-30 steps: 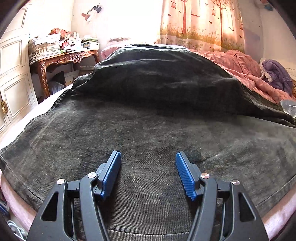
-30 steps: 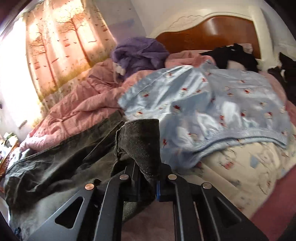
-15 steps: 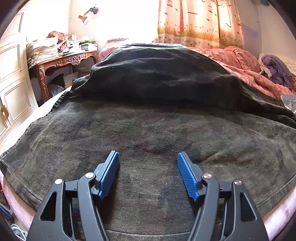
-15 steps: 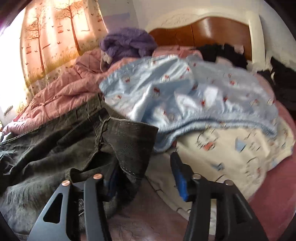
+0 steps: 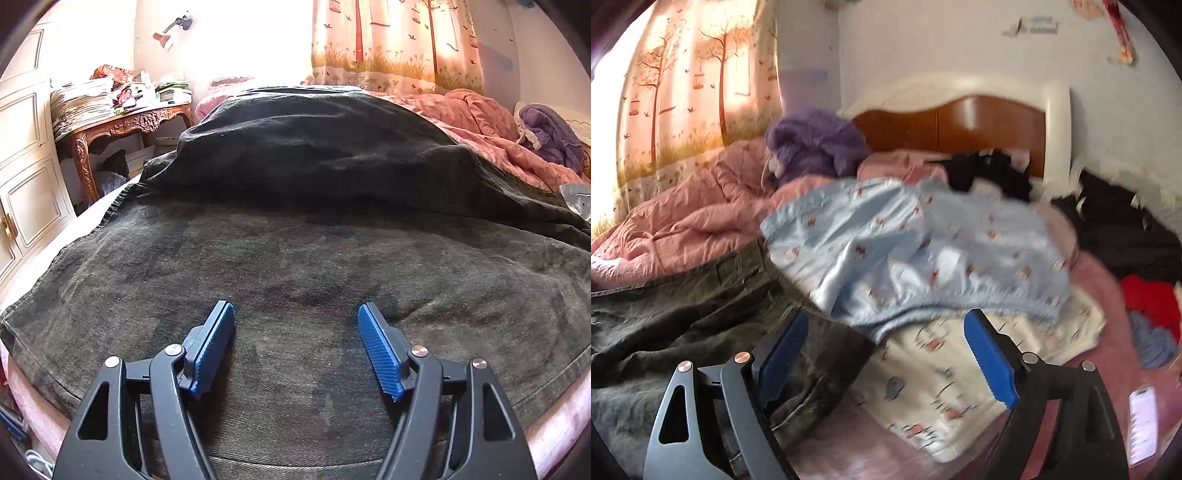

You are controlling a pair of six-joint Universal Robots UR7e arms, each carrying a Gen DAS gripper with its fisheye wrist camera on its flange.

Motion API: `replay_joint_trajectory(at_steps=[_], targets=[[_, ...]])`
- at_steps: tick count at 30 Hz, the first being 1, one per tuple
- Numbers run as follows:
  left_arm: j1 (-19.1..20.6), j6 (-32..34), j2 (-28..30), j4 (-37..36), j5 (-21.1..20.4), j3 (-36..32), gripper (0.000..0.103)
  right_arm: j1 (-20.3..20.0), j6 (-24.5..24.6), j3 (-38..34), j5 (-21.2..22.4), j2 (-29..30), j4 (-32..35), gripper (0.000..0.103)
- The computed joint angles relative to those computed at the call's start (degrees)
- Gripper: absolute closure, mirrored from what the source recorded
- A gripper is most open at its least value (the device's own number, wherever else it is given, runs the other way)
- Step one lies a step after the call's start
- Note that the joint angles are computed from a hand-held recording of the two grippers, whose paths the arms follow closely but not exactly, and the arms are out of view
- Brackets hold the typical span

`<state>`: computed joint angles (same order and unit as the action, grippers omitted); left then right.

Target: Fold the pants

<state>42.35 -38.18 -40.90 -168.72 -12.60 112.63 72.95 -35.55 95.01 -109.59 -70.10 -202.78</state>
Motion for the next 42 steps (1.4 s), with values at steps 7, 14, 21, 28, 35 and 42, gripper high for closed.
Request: replay_joint_trajectory(at_steps=[7, 14, 21, 28, 35, 42], targets=[[-0.1, 0.8, 0.5, -0.9, -0.1, -0.3, 0.032, 1.1, 2.9, 3.0, 7.4, -4.8, 10.2, 0.016], [-0.3, 0.8, 1.0, -1.4, 0.5, -0.3, 0.032, 3.9, -1.2, 3.7, 13.1, -3.2, 26.6, 0.080], [-3.2, -2.8, 1.2, -5.1, 1.4, 3.9, 0.044, 5.8, -3.3, 6.9, 13.1, 0.8, 32.1, 0.087], [-8.6, 5.0, 3.0, -16.2, -1.6, 8.3, 0.050, 1.4, -3.6, 20.8, 16.7, -5.5, 21.5, 0.065], [-8.8, 7.0, 4.5, -22.6, -6.9, 7.2, 0.046, -2.6, -0.5, 24.5, 25.4, -9.7, 27.1, 0.039], [-9.4, 2.3, 6.7, -16.2, -2.6, 4.8, 0.041, -0.4, 6.6, 20.3, 23.6, -3.2, 20.3, 0.078]])
